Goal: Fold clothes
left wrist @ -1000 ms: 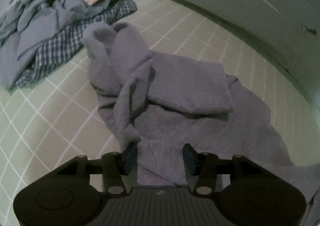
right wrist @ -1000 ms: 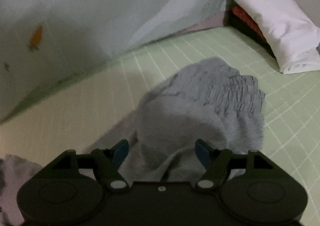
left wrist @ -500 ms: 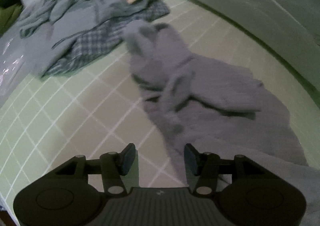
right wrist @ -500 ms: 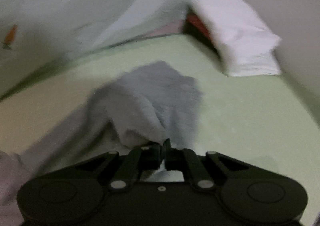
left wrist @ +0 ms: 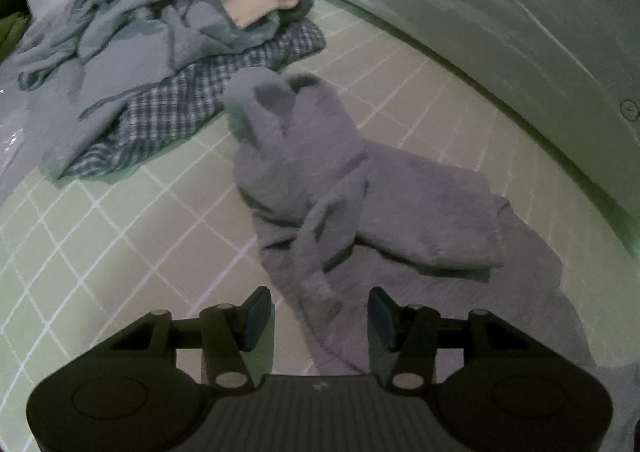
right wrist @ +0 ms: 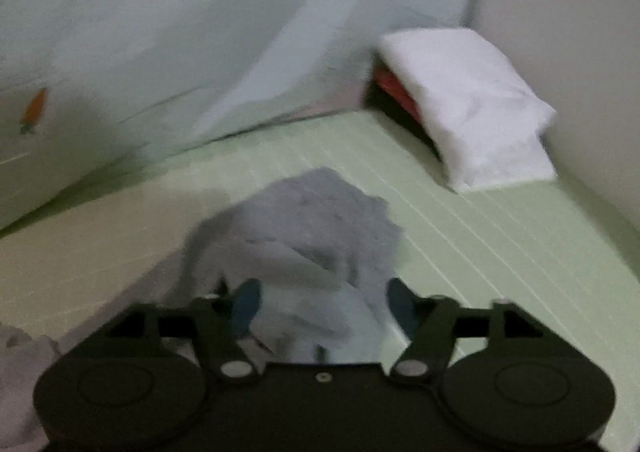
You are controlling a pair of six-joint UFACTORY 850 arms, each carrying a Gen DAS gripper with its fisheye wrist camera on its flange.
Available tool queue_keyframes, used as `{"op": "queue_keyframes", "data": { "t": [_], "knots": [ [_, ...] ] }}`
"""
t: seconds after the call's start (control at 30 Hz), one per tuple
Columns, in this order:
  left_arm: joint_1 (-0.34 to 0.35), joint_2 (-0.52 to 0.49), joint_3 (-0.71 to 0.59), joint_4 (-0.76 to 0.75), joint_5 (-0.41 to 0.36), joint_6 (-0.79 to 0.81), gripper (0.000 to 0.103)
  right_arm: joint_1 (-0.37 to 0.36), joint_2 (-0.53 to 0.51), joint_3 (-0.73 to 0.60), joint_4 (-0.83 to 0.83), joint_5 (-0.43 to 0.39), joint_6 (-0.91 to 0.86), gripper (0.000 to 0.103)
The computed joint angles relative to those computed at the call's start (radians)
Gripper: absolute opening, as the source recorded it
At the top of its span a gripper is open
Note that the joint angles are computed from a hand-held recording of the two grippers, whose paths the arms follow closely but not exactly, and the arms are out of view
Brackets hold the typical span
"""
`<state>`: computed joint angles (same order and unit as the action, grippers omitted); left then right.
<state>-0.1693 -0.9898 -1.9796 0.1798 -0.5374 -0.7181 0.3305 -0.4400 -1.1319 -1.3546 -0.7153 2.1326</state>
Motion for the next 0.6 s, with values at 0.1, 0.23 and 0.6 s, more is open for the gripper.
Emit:
{"op": "queue_keyframes", "data": {
  "t": [0.1, 0.23, 0.6],
  "knots": [
    [0.002, -0.028, -0.043, -0.054, -0.021, 0.072, 0.033, -0.026, -0.069, -0.086, 0.084, 0.048, -0.166, 0.077],
    [-0.002, -0.055, -0.093, -0.029, -0.048, 0.07, 0.006, -0.051, -0.149, -0.183, 0.269, 0.068, -0.435, 0.06],
    [-0.004, -0.052, -0.113, 0.025, -0.036, 0.032, 0.003, -0.054, -0.013, 0.031, 0.301, -0.347, -0.181, 0.001]
  ]
}}
